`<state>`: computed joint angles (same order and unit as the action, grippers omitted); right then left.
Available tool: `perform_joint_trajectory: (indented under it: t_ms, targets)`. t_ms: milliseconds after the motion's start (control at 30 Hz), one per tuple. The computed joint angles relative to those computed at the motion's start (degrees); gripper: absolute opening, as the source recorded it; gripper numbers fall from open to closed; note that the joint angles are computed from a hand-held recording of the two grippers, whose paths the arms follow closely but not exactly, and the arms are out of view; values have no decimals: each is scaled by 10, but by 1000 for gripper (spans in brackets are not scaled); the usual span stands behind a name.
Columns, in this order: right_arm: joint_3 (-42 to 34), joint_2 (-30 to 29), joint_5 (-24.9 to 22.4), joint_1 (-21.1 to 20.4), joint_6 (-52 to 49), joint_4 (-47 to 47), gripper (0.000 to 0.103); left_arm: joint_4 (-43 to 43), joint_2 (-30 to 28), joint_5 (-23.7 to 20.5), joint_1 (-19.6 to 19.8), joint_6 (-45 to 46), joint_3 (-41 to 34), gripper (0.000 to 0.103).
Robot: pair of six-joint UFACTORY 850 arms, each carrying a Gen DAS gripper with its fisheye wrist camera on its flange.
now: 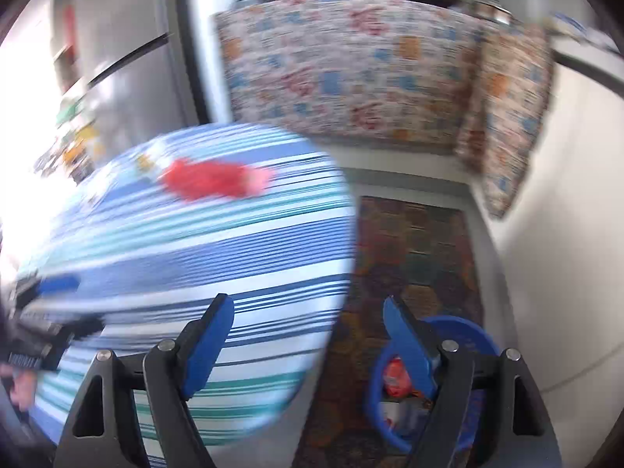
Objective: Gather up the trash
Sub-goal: 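Move both tools back over the table toward the remaining trash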
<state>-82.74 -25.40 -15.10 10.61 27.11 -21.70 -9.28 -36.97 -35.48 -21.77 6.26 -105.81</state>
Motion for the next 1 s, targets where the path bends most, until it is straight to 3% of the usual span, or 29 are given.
perform_joint_trajectory:
  t_ms: [67, 200, 533, 667, 1000]
  targets:
    - [-33, -28, -28, 27, -62, 53, 81, 34, 1, 6, 17, -25, 8, 98]
    - [-108, -88, -93, 62, -64, 53, 81, 71, -12, 1, 41, -47, -3, 98]
    - [-332, -238, -194, 80, 16, 34, 89, 77, -70, -3, 77, -39, -80, 103]
    - [-339, -247, -180, 86, 76, -14, 96, 84, -91, -8, 85, -56, -111, 103]
    - [-354, -256, -185, 84, 72, -10, 99, 84, -128, -30, 89, -61, -171, 103]
